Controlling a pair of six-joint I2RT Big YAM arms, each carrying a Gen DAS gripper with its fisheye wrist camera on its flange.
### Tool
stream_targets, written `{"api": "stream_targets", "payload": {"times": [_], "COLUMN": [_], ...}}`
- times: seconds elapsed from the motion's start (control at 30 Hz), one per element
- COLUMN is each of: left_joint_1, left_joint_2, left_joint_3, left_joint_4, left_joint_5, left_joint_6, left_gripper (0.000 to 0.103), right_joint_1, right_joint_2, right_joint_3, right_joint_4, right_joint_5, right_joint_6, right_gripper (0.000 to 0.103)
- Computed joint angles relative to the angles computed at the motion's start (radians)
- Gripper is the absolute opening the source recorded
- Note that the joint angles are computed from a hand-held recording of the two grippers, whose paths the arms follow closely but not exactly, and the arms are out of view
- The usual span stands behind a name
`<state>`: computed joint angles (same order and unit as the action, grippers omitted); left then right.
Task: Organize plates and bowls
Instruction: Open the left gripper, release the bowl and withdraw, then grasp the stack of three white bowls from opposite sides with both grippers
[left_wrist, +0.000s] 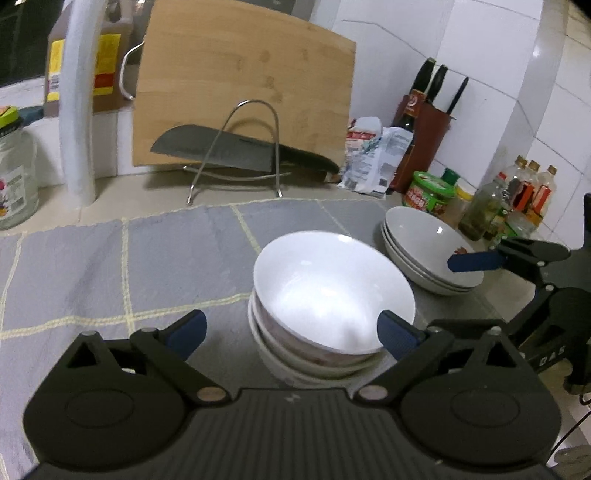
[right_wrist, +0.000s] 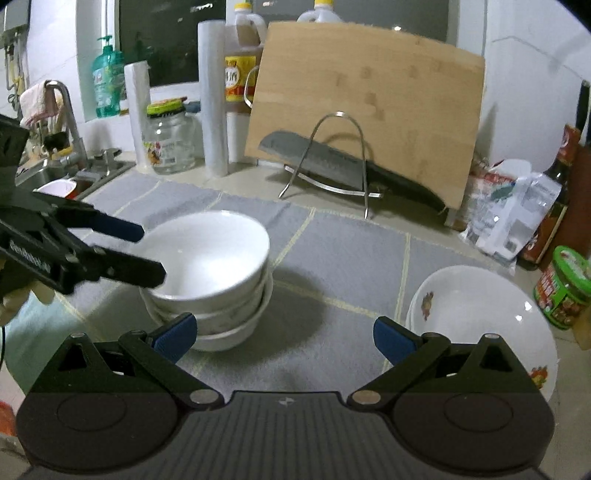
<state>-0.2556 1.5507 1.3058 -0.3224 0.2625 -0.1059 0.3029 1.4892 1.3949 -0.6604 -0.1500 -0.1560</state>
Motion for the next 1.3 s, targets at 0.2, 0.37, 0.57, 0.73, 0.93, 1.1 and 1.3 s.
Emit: {"api": "stream_targets", "payload": {"times": [0.2, 0.37, 0.57, 0.73, 0.93, 1.1, 1.3], "left_joint_1": [-0.018, -0.048, -0.066, -0.047, -0.029, -0.022, 0.0], "left_joint_2": [-0.049, -0.071, -0.03, 0.049, 0.125, 0.137, 0.129], "left_joint_3": [-0.034, -0.054, -0.037, 0.012, 0.073, 0.079, 0.046], "left_joint_4": [0.002, -0.036, -0.101, -0.13, -0.145, -0.127, -0.066], "left_joint_5": [-0.049, -0.095, -0.129, -0.104, -0.058, -0.038, 0.023], "left_joint_6": [0.033, 0.067, 0.119, 0.184, 0.281, 0.4, 0.445], "left_gripper": [0.098, 0.099, 0.1, 0.1, 0.102, 0.103, 0.103], "right_joint_1": [-0.014, -0.015, -0.005, -0.003, -0.003, -0.011, -0.006], "right_joint_2": [0.058, 0.119, 0.166, 0.183, 0.189, 0.181, 0.182], "right_joint_3": [0.023, 0.051, 0.098, 0.116, 0.124, 0.098, 0.1], "right_joint_4": [-0.073, -0.127, -0.188, -0.198, -0.202, -0.159, -0.157], "right_joint_5": [-0.071, -0.112, -0.134, -0.151, -0.151, -0.167, -0.148], "right_joint_6": [-0.099, -0.185, -0.275, -0.311, -0.305, -0.303, -0.281], "right_gripper": [0.103, 0.103, 0.103, 0.103, 0.103, 0.103, 0.103]}}
